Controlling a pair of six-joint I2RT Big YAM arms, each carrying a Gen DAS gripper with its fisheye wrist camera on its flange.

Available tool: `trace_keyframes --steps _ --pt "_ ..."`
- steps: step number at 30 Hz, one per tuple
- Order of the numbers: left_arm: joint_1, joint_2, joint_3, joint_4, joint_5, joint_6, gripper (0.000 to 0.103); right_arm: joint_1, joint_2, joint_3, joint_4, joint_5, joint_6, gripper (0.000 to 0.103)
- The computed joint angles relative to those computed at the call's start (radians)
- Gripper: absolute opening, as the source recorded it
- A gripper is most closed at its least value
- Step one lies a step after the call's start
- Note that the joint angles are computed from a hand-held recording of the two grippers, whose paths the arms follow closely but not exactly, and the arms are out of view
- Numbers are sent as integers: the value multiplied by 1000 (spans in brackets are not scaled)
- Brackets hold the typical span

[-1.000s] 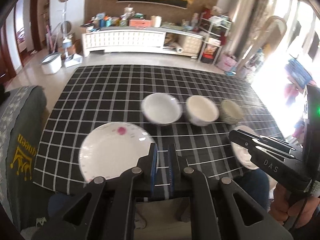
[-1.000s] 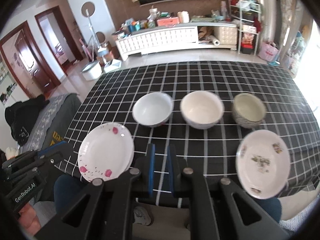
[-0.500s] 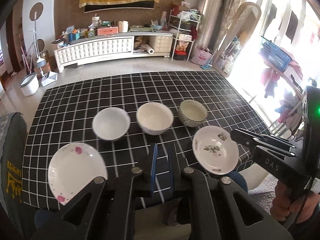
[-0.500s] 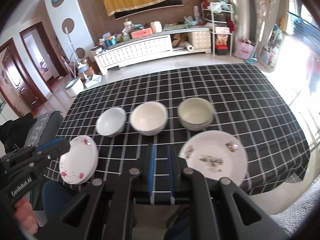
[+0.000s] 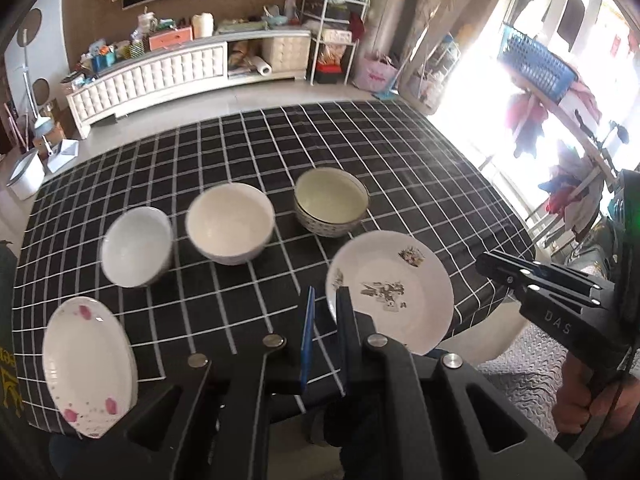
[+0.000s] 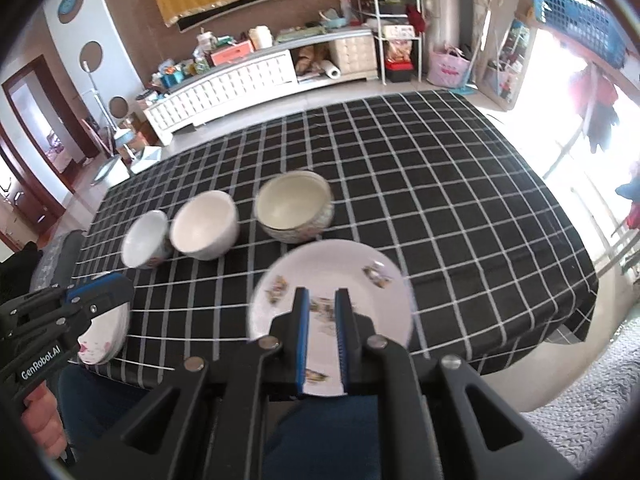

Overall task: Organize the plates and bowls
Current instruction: 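Grasp the rim of the cartoon-print plate with the right gripper, then lift the cartoon-print plate and carry it toward the plate stack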

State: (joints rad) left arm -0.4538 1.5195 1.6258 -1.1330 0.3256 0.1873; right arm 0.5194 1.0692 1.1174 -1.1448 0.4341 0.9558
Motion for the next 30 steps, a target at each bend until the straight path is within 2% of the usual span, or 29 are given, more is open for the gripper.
trace_keyframes --steps 8,13,17,20,30 --pt "-62 78 9 -14 -51 -23 9 -89 -21 -104 34 -100 -39 20" --pt "-78 127 12 -30 -87 -25 9 -136 1 -148 54 -147 -52 40" --pt "-81 177 28 -43 -99 -41 9 -178 15 -175 86 -186 -79 40" --pt "-79 215 46 -57 -91 -54 21 -204 23 -191 101 -190 -99 40" --pt "-102 287 54 -48 -114 -47 21 -271 40 -232 168 -227 -146 40"
